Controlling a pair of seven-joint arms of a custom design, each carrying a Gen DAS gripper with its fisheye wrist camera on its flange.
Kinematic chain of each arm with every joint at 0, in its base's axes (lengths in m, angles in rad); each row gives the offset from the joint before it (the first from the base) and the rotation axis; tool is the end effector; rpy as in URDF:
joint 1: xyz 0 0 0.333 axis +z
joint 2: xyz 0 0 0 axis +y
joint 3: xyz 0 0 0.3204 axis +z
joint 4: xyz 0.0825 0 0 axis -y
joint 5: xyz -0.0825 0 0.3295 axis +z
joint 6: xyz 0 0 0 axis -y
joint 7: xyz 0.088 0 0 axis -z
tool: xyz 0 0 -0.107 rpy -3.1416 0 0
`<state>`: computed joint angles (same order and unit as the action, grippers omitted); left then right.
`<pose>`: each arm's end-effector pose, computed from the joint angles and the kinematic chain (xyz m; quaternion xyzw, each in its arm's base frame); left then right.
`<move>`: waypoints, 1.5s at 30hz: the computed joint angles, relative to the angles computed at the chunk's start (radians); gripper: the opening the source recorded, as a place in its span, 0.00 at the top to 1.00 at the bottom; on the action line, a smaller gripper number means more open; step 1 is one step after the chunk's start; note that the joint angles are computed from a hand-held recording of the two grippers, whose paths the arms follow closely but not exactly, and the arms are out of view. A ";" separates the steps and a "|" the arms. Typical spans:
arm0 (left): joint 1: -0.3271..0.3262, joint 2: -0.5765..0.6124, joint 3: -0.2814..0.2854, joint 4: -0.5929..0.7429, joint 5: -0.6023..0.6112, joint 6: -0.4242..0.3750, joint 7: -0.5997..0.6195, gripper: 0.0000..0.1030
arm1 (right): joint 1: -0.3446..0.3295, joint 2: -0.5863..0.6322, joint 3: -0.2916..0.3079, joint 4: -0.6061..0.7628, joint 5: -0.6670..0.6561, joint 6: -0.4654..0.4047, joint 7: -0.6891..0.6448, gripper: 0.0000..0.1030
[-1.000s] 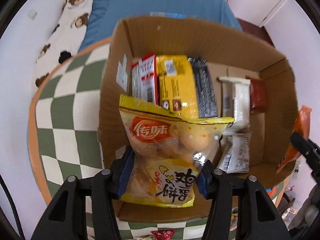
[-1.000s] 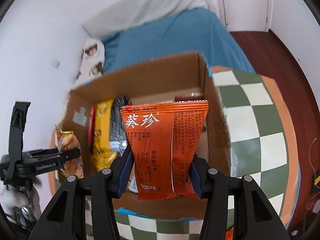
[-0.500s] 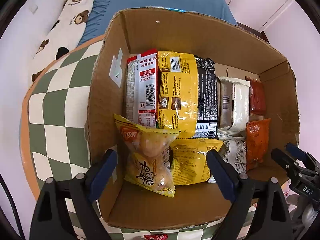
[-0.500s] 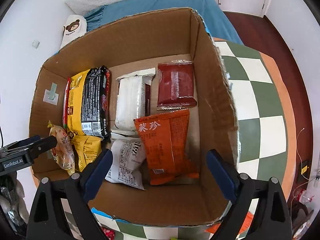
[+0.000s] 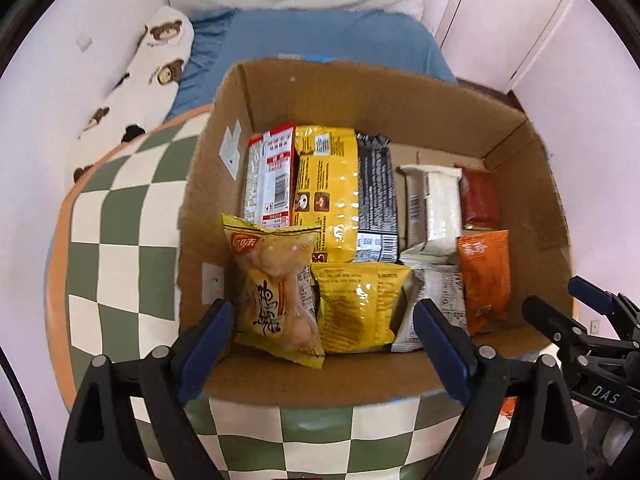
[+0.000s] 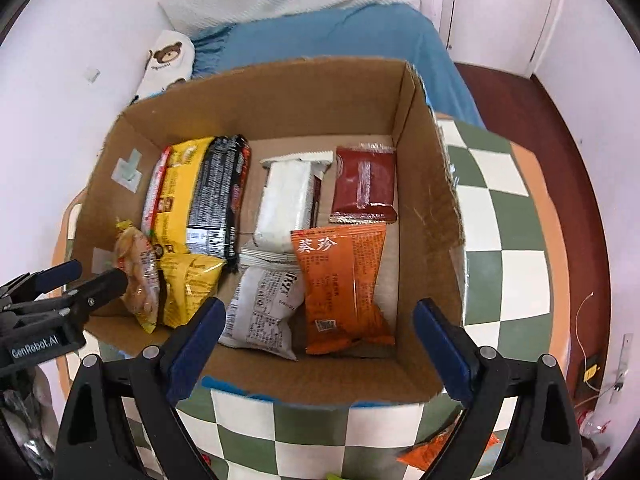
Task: Organize snacks
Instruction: 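Withdraw both tools from the box back over the cloth, then grasp the small red packet with the left tool while the right tool grasps the candy-ball bag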
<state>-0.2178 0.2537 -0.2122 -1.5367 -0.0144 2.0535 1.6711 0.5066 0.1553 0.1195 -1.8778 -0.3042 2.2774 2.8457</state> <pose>0.5619 -0.2413 0.5538 -0.5004 0.8548 -0.1278 0.0514 0.4718 0.3278 0.4826 -0.5101 0.8433 -0.0959 0.1393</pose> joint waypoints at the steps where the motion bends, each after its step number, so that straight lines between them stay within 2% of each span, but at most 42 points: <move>1: 0.003 -0.021 0.000 -0.023 -0.004 0.020 0.003 0.11 | 0.008 -0.004 0.001 0.005 -0.020 -0.013 0.012 0.06; 5: 0.016 -0.124 -0.001 -0.141 -0.032 0.116 0.033 0.11 | 0.037 -0.038 0.012 -0.003 -0.096 -0.041 0.092 0.06; 15: 0.033 -0.364 0.022 -0.373 -0.129 0.274 0.123 0.11 | 0.093 -0.125 0.080 0.005 -0.260 -0.148 0.263 0.06; 23: 0.022 -0.502 0.048 -0.480 -0.171 0.330 0.177 0.11 | 0.133 -0.164 0.136 0.034 -0.323 -0.217 0.361 0.06; 28: 0.017 -0.561 0.073 -0.541 -0.195 0.288 0.207 0.11 | 0.157 -0.181 0.161 0.000 -0.275 -0.183 0.402 0.06; 31: 0.016 -0.584 0.095 -0.589 -0.213 0.224 0.259 0.11 | 0.167 -0.194 0.168 -0.070 -0.201 -0.110 0.427 0.06; 35: 0.041 -0.626 0.089 -0.702 -0.154 0.182 0.293 0.11 | 0.174 -0.218 0.175 -0.220 -0.084 0.029 0.478 0.06; 40: 0.085 -0.628 0.087 -0.806 -0.088 0.087 0.258 0.11 | 0.184 -0.242 0.188 -0.431 0.070 0.235 0.554 0.06; 42: 0.095 -0.619 0.102 -0.838 -0.110 0.061 0.244 0.11 | 0.193 -0.239 0.195 -0.508 0.132 0.321 0.575 0.06; 45: 0.116 -0.576 0.118 -0.861 -0.161 0.023 0.200 0.30 | 0.206 -0.208 0.200 -0.570 0.202 0.400 0.575 0.06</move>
<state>-0.1016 -0.3227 -0.0942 -2.3975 -0.1753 2.0765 1.8710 0.7127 -0.0524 0.3195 -2.4478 -0.1023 2.6772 3.4209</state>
